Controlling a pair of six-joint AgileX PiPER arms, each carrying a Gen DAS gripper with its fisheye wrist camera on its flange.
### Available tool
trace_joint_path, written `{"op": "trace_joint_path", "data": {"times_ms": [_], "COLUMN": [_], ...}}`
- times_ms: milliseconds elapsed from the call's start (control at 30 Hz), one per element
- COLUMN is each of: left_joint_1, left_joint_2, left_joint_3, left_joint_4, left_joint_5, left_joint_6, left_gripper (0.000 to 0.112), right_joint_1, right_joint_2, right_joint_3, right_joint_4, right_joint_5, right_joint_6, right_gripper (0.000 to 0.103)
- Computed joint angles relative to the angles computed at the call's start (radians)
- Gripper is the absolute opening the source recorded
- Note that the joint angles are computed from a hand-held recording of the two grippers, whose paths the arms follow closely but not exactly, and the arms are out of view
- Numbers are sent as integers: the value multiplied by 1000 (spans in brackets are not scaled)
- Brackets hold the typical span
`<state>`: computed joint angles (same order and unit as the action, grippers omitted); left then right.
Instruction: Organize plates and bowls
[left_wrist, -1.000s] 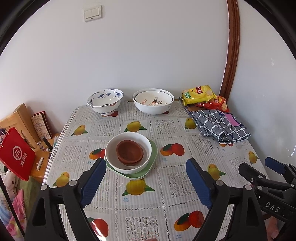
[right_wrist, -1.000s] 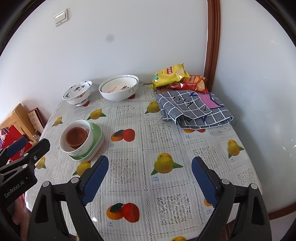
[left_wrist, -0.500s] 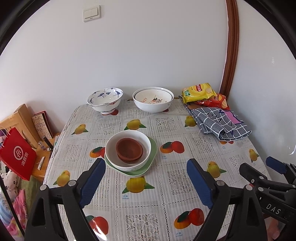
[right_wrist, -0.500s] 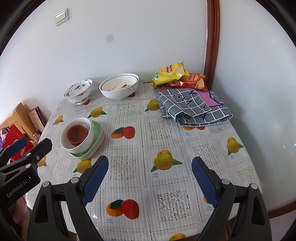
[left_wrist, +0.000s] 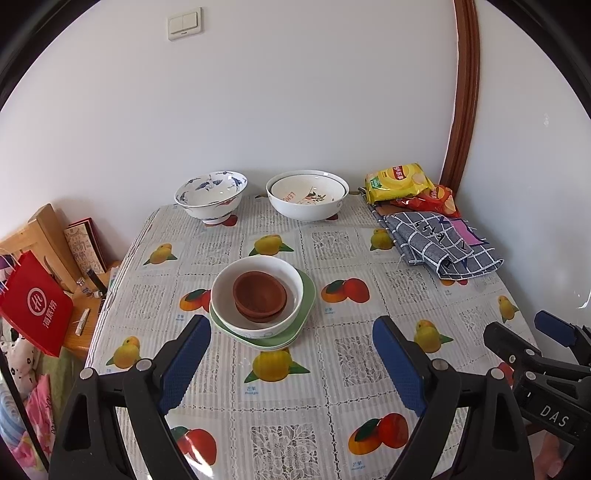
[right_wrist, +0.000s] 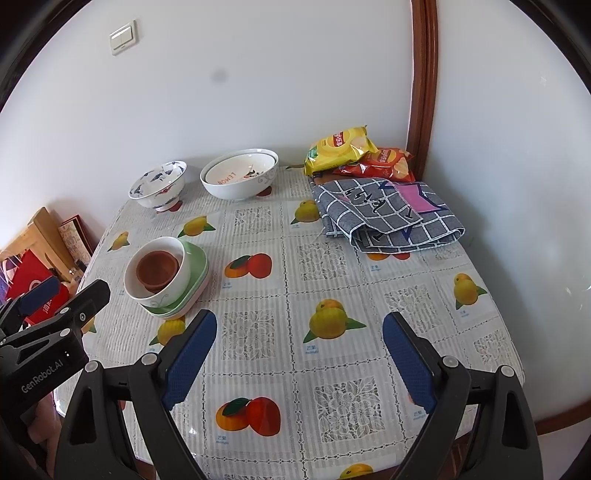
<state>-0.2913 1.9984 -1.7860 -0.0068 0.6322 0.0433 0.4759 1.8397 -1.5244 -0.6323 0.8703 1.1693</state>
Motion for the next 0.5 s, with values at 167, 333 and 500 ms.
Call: {"op": "trace_joint_path", "data": {"times_ms": [167, 333, 500], "left_joint_1": [1, 1, 1], "left_joint_2": [-8, -12, -7], "left_joint_3": [7, 10, 2], "left_joint_4": [-10, -11, -8], "left_joint_5": [-3, -1, 6], "left_joint_6": [13, 15, 12], "left_gripper": [89, 89, 89], "right_joint_1": [-4, -2, -2], "right_joint_2": [-11, -15, -18], "right_joint_3": [11, 16, 19], "right_joint_4": [12, 9, 6], "right_joint_5": [-17, -17, -15], "right_joint_6": [-1, 2, 5], "right_gripper": [91, 91, 91]}}
